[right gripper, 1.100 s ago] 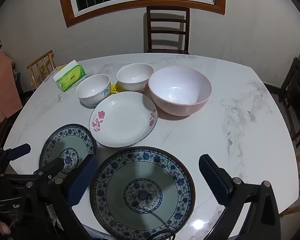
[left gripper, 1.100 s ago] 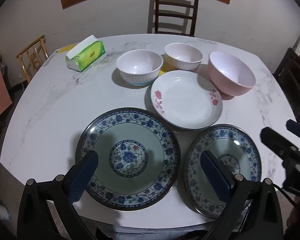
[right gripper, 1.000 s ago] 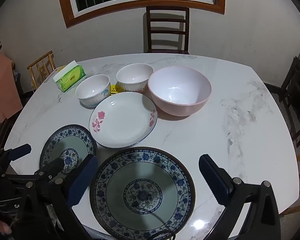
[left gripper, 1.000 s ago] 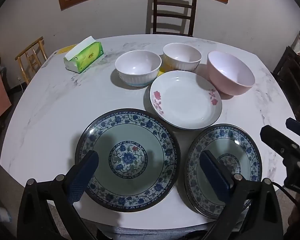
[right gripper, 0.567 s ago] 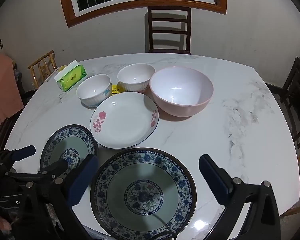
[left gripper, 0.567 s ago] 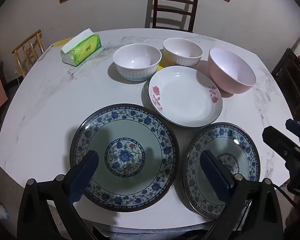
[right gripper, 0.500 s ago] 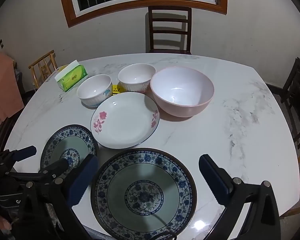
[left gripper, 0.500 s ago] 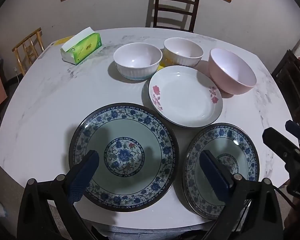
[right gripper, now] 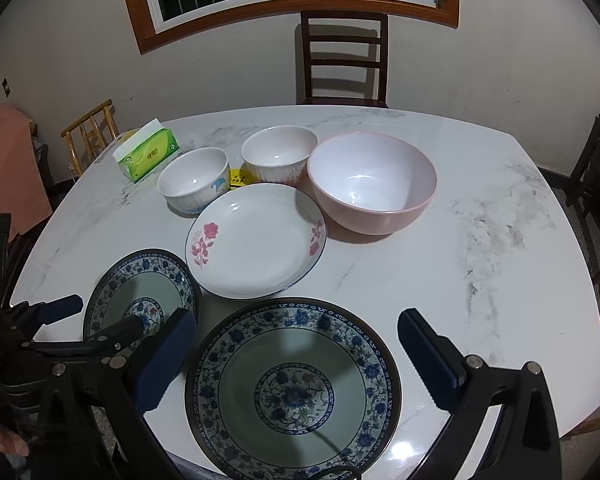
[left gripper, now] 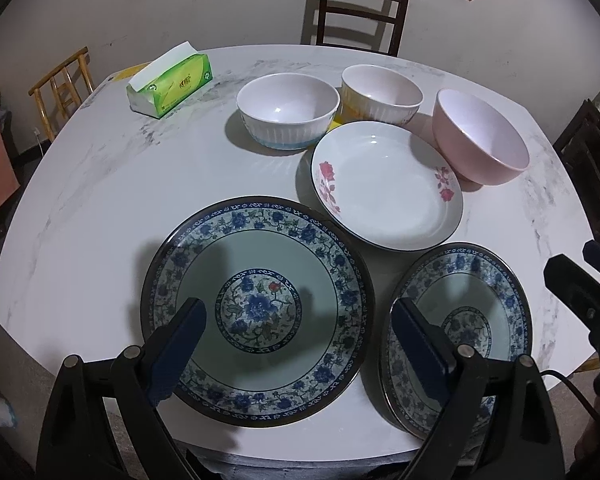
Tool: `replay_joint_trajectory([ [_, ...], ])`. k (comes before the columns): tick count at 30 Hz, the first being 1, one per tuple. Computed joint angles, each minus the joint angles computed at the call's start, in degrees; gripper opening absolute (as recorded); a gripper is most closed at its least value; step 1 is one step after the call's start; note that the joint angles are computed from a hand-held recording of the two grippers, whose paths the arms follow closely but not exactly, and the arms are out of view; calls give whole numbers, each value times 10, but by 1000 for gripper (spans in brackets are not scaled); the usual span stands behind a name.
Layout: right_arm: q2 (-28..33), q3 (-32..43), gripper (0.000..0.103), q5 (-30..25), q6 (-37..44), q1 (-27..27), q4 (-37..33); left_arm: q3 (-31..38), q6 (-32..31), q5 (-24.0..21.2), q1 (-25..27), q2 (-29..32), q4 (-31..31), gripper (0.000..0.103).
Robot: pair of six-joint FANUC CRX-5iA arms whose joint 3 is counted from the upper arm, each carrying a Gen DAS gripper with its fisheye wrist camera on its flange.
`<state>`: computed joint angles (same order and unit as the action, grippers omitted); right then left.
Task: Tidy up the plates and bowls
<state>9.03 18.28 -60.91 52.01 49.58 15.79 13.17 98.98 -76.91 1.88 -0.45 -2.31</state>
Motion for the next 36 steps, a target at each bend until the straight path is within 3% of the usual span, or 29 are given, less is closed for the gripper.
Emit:
replay_joint_trajectory([
  [36, -7, -6, 103, 8, 14, 8, -12, -4, -11, 0, -6, -5, -1, 92],
])
